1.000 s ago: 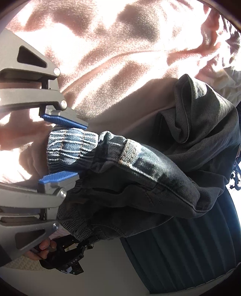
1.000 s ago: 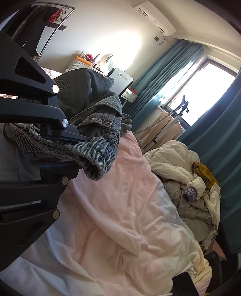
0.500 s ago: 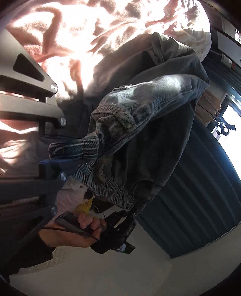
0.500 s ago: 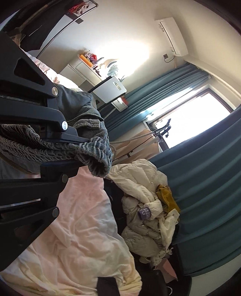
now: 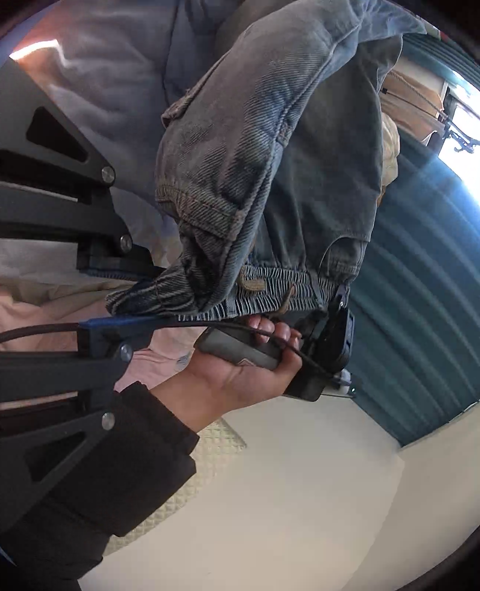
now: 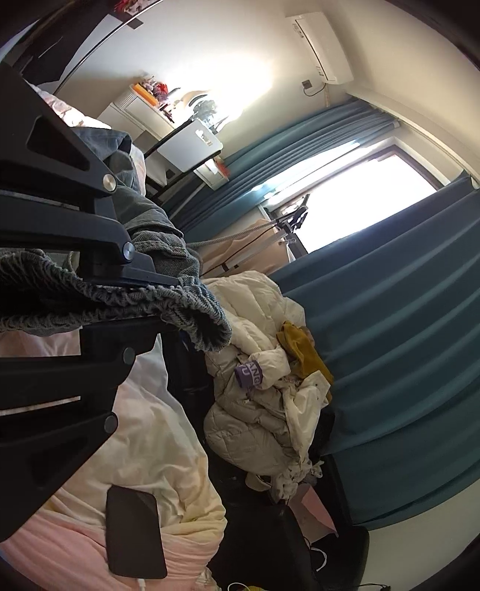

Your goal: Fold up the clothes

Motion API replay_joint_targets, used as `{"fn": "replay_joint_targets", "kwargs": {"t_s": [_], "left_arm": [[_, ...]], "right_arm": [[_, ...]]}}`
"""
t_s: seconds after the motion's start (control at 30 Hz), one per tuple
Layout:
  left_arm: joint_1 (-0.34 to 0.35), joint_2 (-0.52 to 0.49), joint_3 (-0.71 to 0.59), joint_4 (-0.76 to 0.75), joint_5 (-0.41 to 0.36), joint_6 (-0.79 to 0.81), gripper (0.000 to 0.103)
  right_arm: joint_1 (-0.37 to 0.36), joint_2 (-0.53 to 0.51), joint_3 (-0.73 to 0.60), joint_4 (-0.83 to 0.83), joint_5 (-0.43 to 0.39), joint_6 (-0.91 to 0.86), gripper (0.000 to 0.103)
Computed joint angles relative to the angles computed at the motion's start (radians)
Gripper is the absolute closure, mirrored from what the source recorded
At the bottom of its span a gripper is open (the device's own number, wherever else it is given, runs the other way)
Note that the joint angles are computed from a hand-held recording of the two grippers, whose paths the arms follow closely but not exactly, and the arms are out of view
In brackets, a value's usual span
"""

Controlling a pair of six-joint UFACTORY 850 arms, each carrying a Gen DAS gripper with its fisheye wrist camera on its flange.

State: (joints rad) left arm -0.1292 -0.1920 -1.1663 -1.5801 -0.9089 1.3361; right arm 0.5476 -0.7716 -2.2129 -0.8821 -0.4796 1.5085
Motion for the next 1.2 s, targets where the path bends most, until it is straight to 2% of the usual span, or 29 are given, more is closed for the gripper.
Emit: {"fn": "replay_joint_targets", "kwargs": {"t_s": [0.13,0.3,0.47,0.6,0.67,0.73,0.77,0.83,0.97,1.07,1.17,1.2], "left_arm": [[-0.056,-0.101,-0.039,0.070,0.044,-0.040,0.087],[-0.058,-0.171,-0.045,0.146,0.028,-0.082,0.086],[-0.011,-0.135,-0.019,0.190,-0.021,-0.068,0.085],[0.045,-0.078,0.023,0.285,-0.027,-0.048,0.077],[0.066,-0.035,0.052,0.326,-0.014,-0.056,0.060],[0.079,0.016,0.087,0.341,0.023,-0.058,0.049],[0.094,0.043,0.107,0.344,0.035,-0.050,0.046],[0.122,0.085,0.131,0.365,0.045,-0.050,0.043],[0.126,0.124,0.141,0.396,0.087,-0.059,0.043],[0.123,0.123,0.105,0.424,0.076,-0.057,0.043],[0.117,0.113,0.057,0.450,0.127,-0.085,0.043],[0.155,0.136,0.069,0.455,0.112,-0.072,0.043]], "right_arm": [[-0.054,-0.017,0.071,0.098,0.034,-0.100,0.090],[-0.099,-0.070,0.121,0.199,0.062,-0.167,0.090],[-0.113,-0.009,0.260,0.065,0.186,0.028,0.088],[-0.086,-0.011,0.205,0.161,0.078,-0.135,0.075],[-0.069,-0.005,0.187,0.182,0.027,-0.186,0.071],[-0.049,0.030,0.219,0.156,0.019,-0.166,0.054],[-0.038,0.052,0.243,0.137,0.017,-0.141,0.051],[-0.011,0.089,0.276,0.106,0.005,-0.117,0.051],[0.049,0.145,0.303,0.076,-0.041,-0.120,0.051],[0.103,0.177,0.305,0.029,-0.081,-0.106,0.051],[0.156,0.195,0.293,-0.006,-0.111,-0.093,0.050],[0.172,0.195,0.281,-0.009,-0.124,-0.097,0.050]]}}
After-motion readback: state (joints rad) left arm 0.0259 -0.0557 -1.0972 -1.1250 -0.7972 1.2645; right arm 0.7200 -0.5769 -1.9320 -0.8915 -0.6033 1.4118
